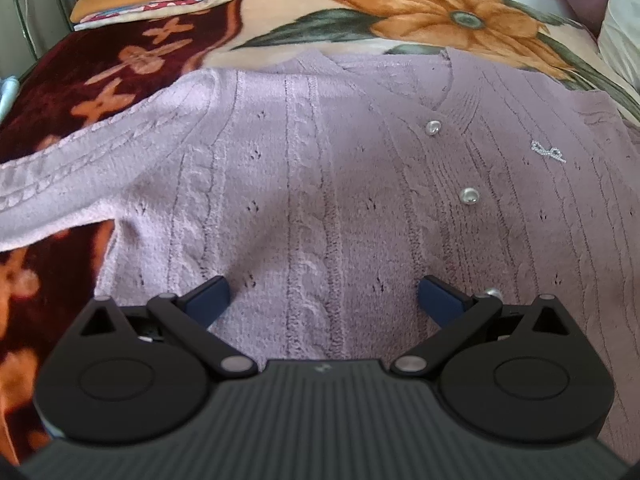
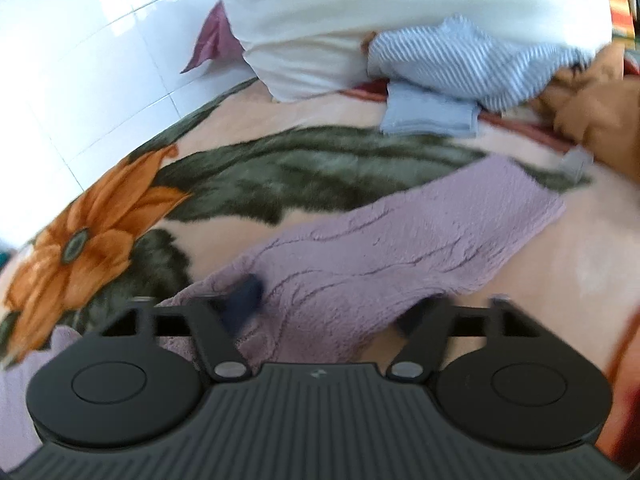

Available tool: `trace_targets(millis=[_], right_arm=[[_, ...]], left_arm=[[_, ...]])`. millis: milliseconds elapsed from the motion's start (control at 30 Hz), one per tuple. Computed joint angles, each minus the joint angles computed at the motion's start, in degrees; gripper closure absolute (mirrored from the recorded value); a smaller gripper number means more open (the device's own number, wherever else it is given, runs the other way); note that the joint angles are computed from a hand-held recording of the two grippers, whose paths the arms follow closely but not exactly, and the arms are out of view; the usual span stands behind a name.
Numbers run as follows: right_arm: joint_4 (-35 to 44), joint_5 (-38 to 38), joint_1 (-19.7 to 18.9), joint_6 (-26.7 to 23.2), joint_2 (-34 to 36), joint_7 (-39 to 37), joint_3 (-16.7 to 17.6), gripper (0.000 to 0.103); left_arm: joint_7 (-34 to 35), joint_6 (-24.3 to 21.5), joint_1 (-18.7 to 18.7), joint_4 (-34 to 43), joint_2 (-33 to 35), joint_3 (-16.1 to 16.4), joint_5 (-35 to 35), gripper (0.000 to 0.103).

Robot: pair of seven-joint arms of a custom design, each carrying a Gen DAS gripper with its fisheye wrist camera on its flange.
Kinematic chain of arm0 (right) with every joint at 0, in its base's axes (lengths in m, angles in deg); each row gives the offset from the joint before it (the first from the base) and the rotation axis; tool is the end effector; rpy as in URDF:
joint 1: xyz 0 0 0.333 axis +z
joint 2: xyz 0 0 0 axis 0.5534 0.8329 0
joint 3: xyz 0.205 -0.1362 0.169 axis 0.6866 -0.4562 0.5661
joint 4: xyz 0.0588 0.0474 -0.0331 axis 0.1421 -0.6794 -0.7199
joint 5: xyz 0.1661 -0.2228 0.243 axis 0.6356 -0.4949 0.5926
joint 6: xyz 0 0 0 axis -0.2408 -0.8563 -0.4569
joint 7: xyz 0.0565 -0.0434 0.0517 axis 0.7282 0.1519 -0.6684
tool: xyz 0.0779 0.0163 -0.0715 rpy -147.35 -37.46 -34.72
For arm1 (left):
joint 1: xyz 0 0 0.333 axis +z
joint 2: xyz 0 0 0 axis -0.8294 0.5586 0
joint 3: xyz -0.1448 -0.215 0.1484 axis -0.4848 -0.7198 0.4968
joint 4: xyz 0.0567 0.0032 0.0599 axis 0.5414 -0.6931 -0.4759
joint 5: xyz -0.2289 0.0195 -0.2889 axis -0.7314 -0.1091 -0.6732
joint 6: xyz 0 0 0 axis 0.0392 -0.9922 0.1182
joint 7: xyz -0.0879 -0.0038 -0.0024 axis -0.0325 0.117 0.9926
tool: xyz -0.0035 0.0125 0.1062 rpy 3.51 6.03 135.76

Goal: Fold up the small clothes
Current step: 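Move the right gripper to the cardigan sleeve cuff and grasp it, then lift the sleeve with the right gripper, lay it across the body, release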

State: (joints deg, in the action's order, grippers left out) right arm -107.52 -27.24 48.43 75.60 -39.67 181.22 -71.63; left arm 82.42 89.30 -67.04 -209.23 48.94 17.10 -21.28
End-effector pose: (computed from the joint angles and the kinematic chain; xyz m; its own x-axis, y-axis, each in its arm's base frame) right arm 0.6337 0.1037 0.4595 -0.4106 -0.8660 -0.2852 -0.4540 0.4655 -0.7597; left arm 0.4531 -0.2373 0.5094 0.1756 -0.9841 -0.0252 -0.8130 -0.1305 -0.5675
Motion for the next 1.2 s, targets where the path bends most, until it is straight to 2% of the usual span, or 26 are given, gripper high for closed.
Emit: trace_targets(millis=[67, 167, 267, 400, 467, 667, 833, 1067, 1200], right_arm=[[-0.89, -1.90, -0.25, 2.80, -0.64, 0.21, -0.46, 0.084], [-3.07, -2.14, -0.56, 7.71, -2.24, 2.05, -1.24, 0.095], [-4.90, -8.57, 0.80, 8.04, -5.06, 8.11, -2.47, 0.097], [-7.17, -19.52, 0.40, 8.07, -9.86, 18.54, -1.28, 0.097], [-7.95, -22.42, -0.20, 7.70, -11.95, 20.71, 0.30, 0.097], [-8.10, -26.51, -2.13, 7.99, -15.66, 23.23, 6.33, 0.097], [-6.10, -30.89, -3.07, 8.68, -16.77, 28.13, 11.45, 0.097], [-0.26, -32.79, -0.11, 9.53, -14.47, 28.33, 14.80, 0.097], [3.71, -29.72, 2.71, 10.61, -11.34, 25.46, 15.28, 0.097]], left_arm=[[0.16, 0.44, 0.06, 0.06, 0.20, 0.17, -0.12, 0.000], [0.90, 0.88, 0.08, 0.60, 0.76, 0.37, -0.26, 0.000], [1.36, 1.36, 0.00, 0.91, 0.86, 0.70, -1.37, 0.000], [1.68, 2.56, 0.38, 0.05, -0.18, 0.65, -1.38, 0.000], [1.42, 2.52, 0.61, -0.29, -0.81, 0.58, -1.22, 0.000], [1.41, 3.05, 1.72, -2.17, -3.72, 0.59, -1.34, 0.000], [2.29, 3.03, 2.69, -3.58, -6.05, 0.84, -2.59, 0.000], [1.65, 3.33, 4.84, -5.20, -8.72, 0.54, -2.41, 0.000], [1.45, 3.40, 5.83, -6.24, -10.22, 0.66, -2.59, 0.000]])
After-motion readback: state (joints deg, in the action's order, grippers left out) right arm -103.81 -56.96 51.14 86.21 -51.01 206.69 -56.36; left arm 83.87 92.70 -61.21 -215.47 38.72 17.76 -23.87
